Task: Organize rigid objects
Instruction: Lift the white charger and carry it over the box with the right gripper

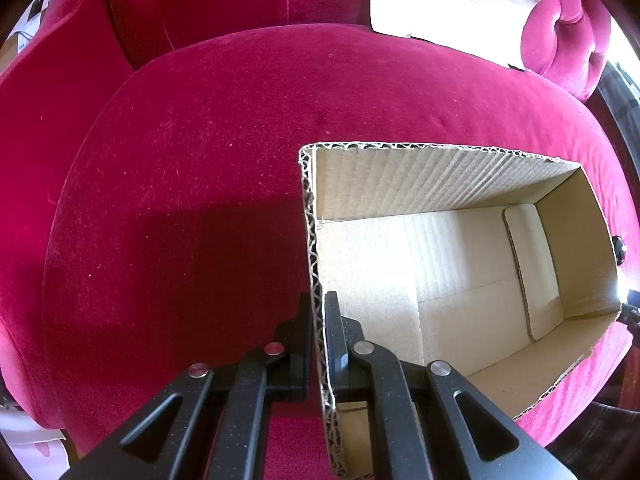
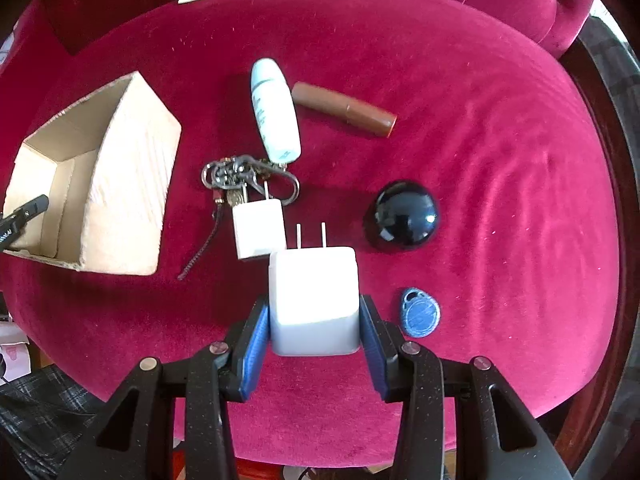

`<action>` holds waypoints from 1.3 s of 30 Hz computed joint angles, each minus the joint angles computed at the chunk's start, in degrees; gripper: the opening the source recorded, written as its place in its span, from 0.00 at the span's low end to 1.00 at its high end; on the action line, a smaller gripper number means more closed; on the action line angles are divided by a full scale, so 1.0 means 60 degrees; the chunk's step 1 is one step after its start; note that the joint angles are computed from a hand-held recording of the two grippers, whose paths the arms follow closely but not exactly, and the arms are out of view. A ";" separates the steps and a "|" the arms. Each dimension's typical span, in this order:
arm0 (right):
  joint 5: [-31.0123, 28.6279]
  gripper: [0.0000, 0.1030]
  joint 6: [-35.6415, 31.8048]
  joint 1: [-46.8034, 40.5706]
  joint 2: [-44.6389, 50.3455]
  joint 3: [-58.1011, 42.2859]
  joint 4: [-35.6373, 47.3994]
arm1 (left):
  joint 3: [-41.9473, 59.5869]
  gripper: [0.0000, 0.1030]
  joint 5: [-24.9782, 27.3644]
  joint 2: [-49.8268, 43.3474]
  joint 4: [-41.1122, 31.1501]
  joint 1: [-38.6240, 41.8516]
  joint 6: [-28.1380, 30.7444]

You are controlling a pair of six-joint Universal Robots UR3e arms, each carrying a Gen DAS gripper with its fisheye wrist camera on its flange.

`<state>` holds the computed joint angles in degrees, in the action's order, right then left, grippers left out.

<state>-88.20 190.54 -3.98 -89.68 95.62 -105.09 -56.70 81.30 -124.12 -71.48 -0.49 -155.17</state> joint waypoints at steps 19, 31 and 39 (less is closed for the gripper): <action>-0.0304 0.45 0.0093 0.0047 -0.0372 -0.1245 0.0477 | 0.0146 0.05 -0.0017 -0.0077 -0.0086 0.0008 -0.0021; -0.0347 0.45 0.0463 0.0616 0.0092 -0.2985 0.0588 | 0.0548 0.05 0.0020 -0.0295 -0.0249 -0.0048 -0.0161; -0.0418 0.45 0.0878 0.1259 0.0755 -0.4167 0.0660 | 0.0380 0.05 -0.0031 -0.0180 -0.0172 0.0012 -0.0185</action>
